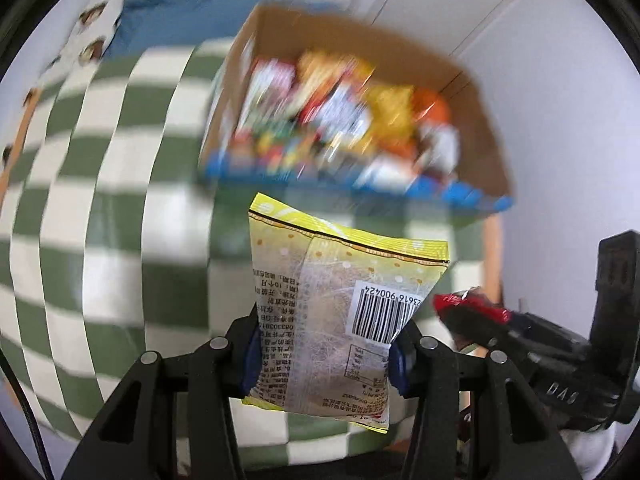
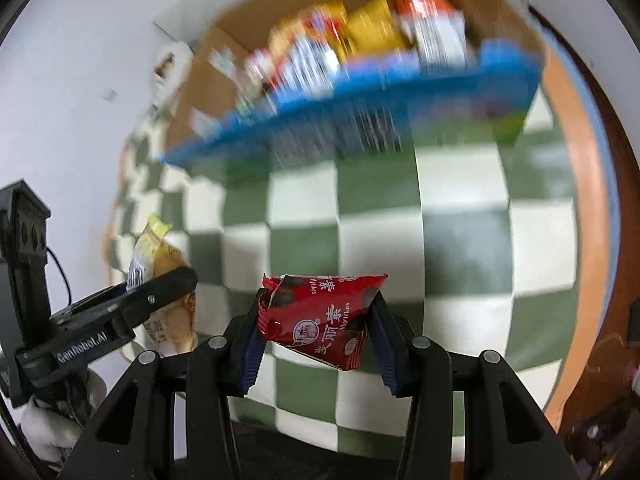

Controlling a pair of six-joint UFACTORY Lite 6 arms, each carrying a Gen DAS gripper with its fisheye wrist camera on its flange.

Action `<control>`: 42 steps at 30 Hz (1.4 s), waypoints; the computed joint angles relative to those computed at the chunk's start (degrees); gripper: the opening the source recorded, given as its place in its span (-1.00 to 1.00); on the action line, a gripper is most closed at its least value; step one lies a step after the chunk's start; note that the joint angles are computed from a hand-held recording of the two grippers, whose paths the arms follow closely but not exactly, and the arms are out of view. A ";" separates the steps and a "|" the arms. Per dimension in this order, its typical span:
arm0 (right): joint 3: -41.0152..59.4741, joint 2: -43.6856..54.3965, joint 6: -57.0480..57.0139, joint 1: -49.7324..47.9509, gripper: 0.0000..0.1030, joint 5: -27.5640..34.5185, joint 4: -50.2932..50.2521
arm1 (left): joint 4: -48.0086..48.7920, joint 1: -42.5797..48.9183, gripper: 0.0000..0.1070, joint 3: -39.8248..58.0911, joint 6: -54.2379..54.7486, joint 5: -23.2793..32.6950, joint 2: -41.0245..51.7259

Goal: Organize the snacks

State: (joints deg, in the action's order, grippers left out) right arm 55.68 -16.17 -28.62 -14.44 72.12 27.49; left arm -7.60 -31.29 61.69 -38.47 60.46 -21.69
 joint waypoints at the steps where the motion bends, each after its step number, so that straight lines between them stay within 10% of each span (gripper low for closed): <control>1: 3.79 1.71 0.12 -0.26 -0.04 0.95 0.71 | -0.27 0.95 -0.13 4.75 1.52 -0.87 4.48; 15: 47.87 38.03 11.64 6.81 -0.03 -2.28 -5.80 | -1.57 14.88 -0.13 49.54 17.21 7.73 48.16; 26: 56.95 53.85 13.94 7.45 -0.01 -0.96 -10.06 | 4.94 16.69 -0.06 50.28 17.00 10.66 58.40; 31: 57.94 56.74 15.34 8.18 0.76 0.06 -13.14 | 3.02 17.45 0.45 46.63 17.21 7.81 57.30; 42: 56.64 54.15 15.46 8.15 0.80 -1.59 -15.07 | 7.01 12.81 0.66 43.89 13.23 6.54 53.56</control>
State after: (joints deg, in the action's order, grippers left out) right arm 112.32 37.98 -13.17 -6.29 70.53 12.42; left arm -0.59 -18.48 105.57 -25.24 67.00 31.87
